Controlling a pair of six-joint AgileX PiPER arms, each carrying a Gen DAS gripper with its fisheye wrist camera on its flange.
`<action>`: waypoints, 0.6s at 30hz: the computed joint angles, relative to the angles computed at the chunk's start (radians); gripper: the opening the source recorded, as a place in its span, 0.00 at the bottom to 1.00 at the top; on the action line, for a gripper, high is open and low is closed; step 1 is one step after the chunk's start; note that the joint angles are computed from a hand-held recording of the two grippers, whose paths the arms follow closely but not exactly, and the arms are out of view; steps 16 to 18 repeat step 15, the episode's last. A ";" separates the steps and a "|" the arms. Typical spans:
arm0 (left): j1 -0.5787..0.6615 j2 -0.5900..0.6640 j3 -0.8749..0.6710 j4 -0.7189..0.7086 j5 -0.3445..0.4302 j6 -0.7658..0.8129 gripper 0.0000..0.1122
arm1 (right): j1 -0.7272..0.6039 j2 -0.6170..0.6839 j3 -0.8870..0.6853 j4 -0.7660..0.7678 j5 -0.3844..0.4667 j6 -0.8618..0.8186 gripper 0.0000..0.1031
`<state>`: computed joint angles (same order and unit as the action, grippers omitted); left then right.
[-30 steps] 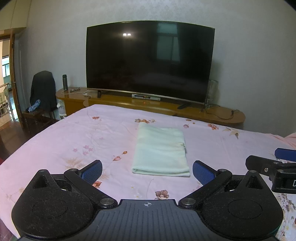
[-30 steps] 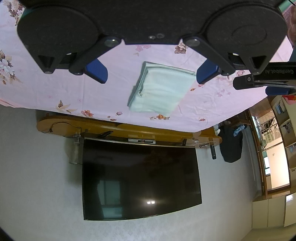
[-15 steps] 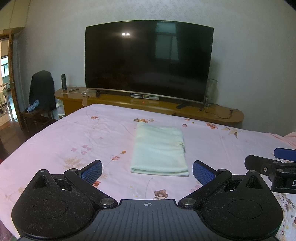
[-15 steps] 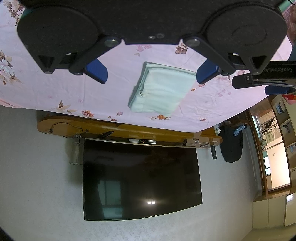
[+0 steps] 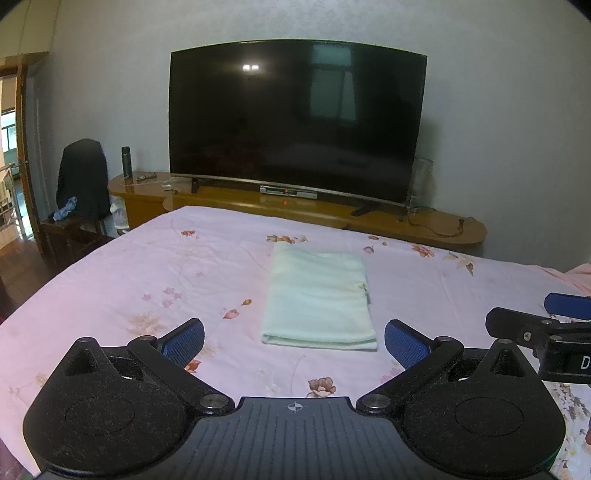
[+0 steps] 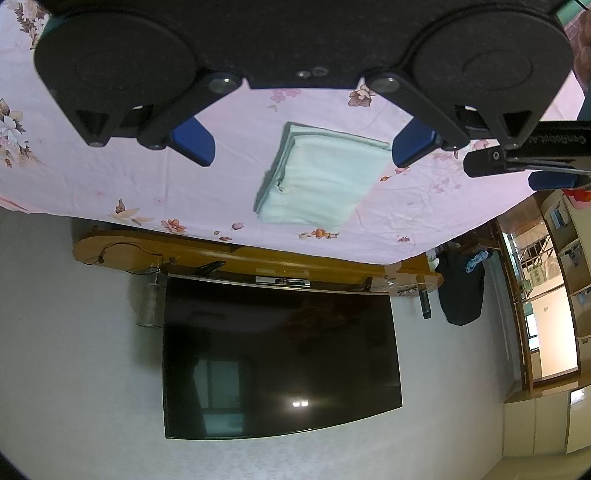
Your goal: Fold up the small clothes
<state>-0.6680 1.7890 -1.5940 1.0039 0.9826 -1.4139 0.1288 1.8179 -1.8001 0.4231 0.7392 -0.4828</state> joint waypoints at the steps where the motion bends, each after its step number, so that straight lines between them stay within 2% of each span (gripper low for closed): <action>1: 0.002 0.001 -0.004 -0.004 0.000 0.005 0.92 | 0.000 0.000 0.000 0.000 -0.001 0.000 0.99; 11: -0.011 0.011 0.001 0.040 0.005 0.019 0.91 | -0.003 0.005 -0.007 0.000 0.004 -0.003 0.99; 18: -0.014 0.013 -0.013 0.020 0.019 0.031 0.92 | -0.003 0.006 -0.010 0.000 0.006 -0.002 0.99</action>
